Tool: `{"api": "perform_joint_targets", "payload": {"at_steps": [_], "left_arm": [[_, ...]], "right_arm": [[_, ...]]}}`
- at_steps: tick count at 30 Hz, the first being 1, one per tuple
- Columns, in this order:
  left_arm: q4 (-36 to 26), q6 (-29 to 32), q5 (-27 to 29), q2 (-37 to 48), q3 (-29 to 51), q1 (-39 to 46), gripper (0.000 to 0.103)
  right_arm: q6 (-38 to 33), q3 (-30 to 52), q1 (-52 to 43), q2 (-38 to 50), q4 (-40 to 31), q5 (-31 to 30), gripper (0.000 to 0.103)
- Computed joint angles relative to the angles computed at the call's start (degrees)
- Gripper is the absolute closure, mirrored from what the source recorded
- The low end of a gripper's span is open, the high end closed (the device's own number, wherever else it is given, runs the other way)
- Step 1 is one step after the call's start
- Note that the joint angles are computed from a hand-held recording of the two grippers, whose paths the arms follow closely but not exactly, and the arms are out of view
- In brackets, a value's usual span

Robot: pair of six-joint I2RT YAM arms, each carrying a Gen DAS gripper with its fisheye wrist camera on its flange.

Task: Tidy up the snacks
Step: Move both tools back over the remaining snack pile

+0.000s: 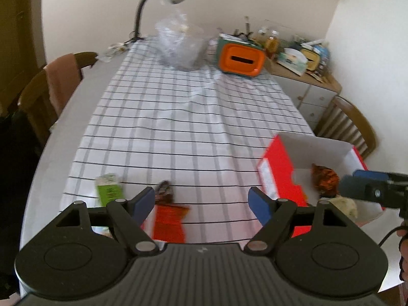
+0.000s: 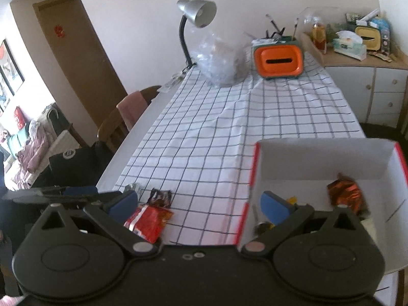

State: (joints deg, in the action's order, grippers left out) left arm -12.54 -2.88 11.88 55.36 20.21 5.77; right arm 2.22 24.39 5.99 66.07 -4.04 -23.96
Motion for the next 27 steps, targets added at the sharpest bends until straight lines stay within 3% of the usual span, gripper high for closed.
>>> {"api": "perform_joint_targets", "payload": {"at_steps": [7, 16, 27], "left_arm": [[0.41, 11.33, 8.31, 7.07, 2.23, 16.36, 0.023], [5.49, 21.47, 11.83, 21.26, 4.55, 27.87, 0.023], [13.54, 22.46, 10.47, 26.16, -2.97, 32.6, 0.023]], "right_arm": [[5.81, -0.21, 12.73, 4.29, 5.09, 9.41, 0.0], [10.77, 1.85, 24.87, 17.32, 12.39, 19.45, 0.0], [17.22, 13.34, 31.03, 35.2, 13.87, 23.21, 0.0]]}}
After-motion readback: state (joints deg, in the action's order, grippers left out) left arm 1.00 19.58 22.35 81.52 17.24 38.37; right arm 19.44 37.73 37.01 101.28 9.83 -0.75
